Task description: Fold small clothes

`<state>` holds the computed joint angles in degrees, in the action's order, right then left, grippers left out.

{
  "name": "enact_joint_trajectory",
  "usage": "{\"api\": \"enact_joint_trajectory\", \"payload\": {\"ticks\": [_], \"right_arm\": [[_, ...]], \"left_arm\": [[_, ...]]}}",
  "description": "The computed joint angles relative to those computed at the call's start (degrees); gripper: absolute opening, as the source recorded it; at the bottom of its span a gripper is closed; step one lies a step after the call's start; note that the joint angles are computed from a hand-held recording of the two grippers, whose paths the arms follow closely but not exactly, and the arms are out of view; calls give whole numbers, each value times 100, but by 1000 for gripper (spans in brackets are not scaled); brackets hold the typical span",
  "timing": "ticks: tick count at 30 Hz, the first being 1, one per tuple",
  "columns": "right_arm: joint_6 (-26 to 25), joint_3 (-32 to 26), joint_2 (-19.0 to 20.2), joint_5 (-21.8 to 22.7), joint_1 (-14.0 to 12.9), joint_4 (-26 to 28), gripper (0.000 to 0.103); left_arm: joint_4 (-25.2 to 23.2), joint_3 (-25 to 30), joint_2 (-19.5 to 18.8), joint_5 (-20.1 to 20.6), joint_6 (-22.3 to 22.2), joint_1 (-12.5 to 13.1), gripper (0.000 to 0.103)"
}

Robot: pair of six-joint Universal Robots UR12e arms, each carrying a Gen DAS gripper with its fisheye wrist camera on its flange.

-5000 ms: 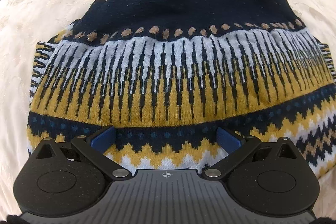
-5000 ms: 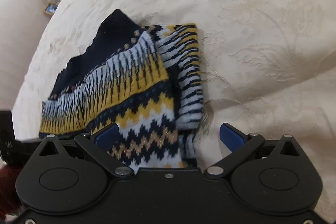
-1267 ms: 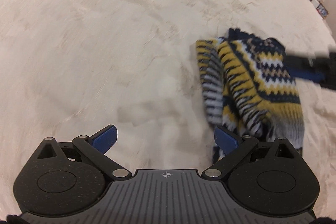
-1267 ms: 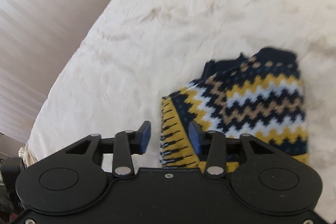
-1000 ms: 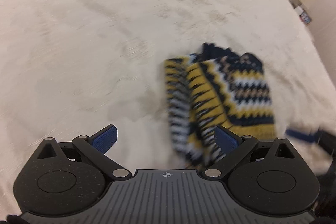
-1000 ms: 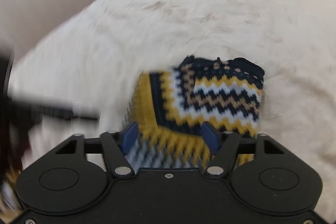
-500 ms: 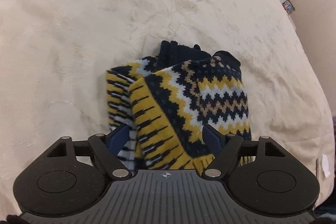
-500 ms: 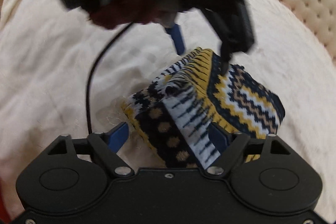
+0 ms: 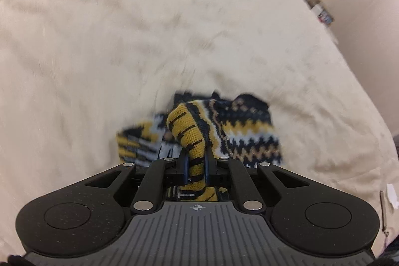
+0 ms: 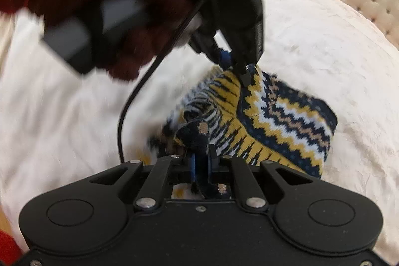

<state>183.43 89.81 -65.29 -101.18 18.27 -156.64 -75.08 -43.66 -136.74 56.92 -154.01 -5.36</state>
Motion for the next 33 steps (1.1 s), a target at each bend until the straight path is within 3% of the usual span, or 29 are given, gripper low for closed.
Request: {"api": "enact_joint_trajectory", "payload": {"ticks": [3, 6, 9, 10, 15, 17, 18, 20, 22, 29, 33], "right_arm": [[79, -102, 50, 226, -13, 59, 15], [21, -268, 232, 594, -47, 343, 18], [-44, -487, 420, 806, -59, 919, 29], [28, -497, 438, 915, -84, 979, 30], [348, -268, 307, 1466, -232, 593, 67], [469, -151, 235, 1577, -249, 363, 72], [524, -117, 207, 1565, -248, 293, 72], [746, 36, 98, 1581, -265, 66, 73], [1013, 196, -2, 1515, -301, -197, 77], [2392, 582, -309, 1124, -481, -674, 88], [3171, 771, -434, 949, -714, -666, 91]], "left_arm": [[16, 35, -32, 250, -38, 7, 11], [357, -124, -57, 867, -241, -30, 10], [-162, 119, -234, 1137, -188, -49, 13], [-86, 51, -207, 1210, -162, -56, 15], [432, -303, 5, 1188, 80, -52, 25], [622, -418, 94, 1126, 52, -33, 31], [745, -499, 153, 1062, 3, -22, 36], [930, -620, 242, 872, -53, 9, 56], [1043, -747, 336, 727, -82, 24, 63], [667, -983, 540, 491, -92, 61, 83], [112, -1063, 606, 510, 29, 106, 85]]}}
